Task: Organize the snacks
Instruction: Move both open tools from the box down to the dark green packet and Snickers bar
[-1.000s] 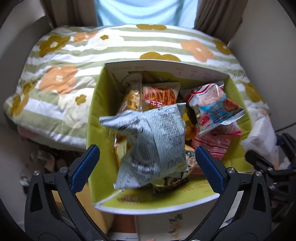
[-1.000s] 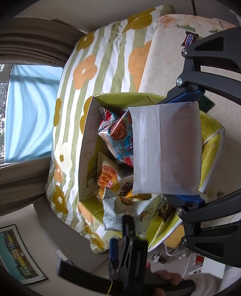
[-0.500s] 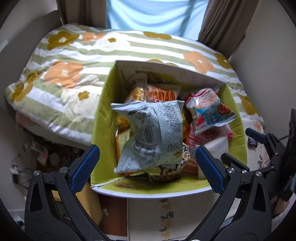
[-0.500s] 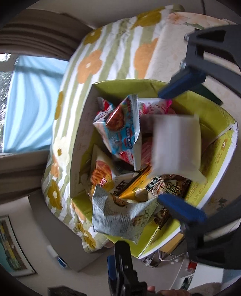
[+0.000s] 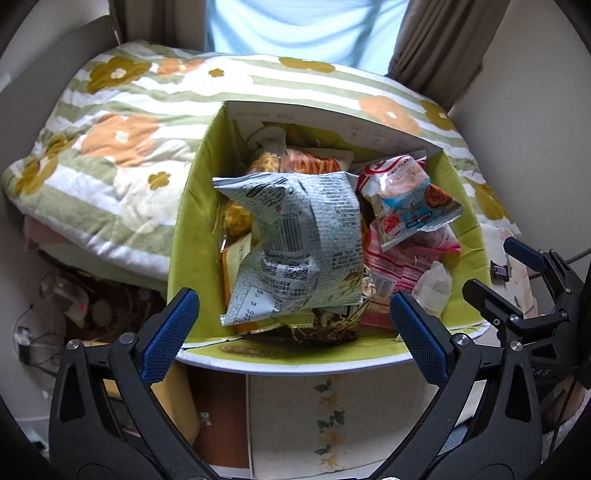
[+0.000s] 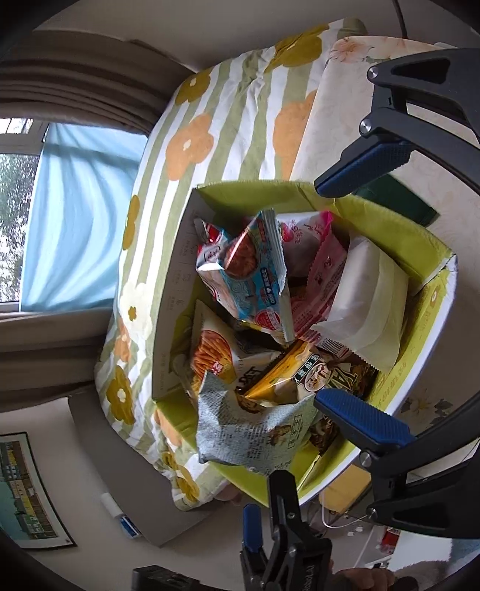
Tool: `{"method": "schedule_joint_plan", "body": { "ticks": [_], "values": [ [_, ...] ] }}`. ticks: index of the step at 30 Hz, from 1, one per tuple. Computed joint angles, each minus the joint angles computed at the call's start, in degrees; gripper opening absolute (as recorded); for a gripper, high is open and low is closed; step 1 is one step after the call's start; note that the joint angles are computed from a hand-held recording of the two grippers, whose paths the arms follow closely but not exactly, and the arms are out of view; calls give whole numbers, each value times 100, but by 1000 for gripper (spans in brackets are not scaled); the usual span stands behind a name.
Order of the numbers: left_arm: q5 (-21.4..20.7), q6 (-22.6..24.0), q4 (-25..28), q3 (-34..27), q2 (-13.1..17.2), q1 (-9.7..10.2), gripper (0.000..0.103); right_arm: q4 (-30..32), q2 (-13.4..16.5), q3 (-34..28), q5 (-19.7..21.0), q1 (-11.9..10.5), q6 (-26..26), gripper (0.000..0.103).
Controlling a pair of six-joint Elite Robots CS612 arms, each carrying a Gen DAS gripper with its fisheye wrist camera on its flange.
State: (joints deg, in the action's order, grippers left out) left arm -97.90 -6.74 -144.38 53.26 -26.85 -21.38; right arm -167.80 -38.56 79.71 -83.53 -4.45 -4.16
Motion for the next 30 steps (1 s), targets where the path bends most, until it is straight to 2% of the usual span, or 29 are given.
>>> {"method": "schedule_joint_plan", "body": {
  "ticks": [9, 13, 15, 21, 30],
  "values": [
    [-57, 78, -420, 217, -138, -106, 102, -417, -299, 464, -96, -145, 453, 103],
    [-53, 72, -671, 372, -238, -224, 102, -657, -457, 720, -237, -285, 412, 103],
    [-23, 30, -823, 466, -293, -316, 102, -811, -535, 856, -289, -373, 316, 103],
    [271, -149, -1072, 627, -379, -687, 102, -1042, -715, 1171, -5, -728, -11, 103],
    [603, -229, -916, 512, -297, -1283, 102, -1146, -852, 1501, 555, -1363, -510, 103]
  ]
}}
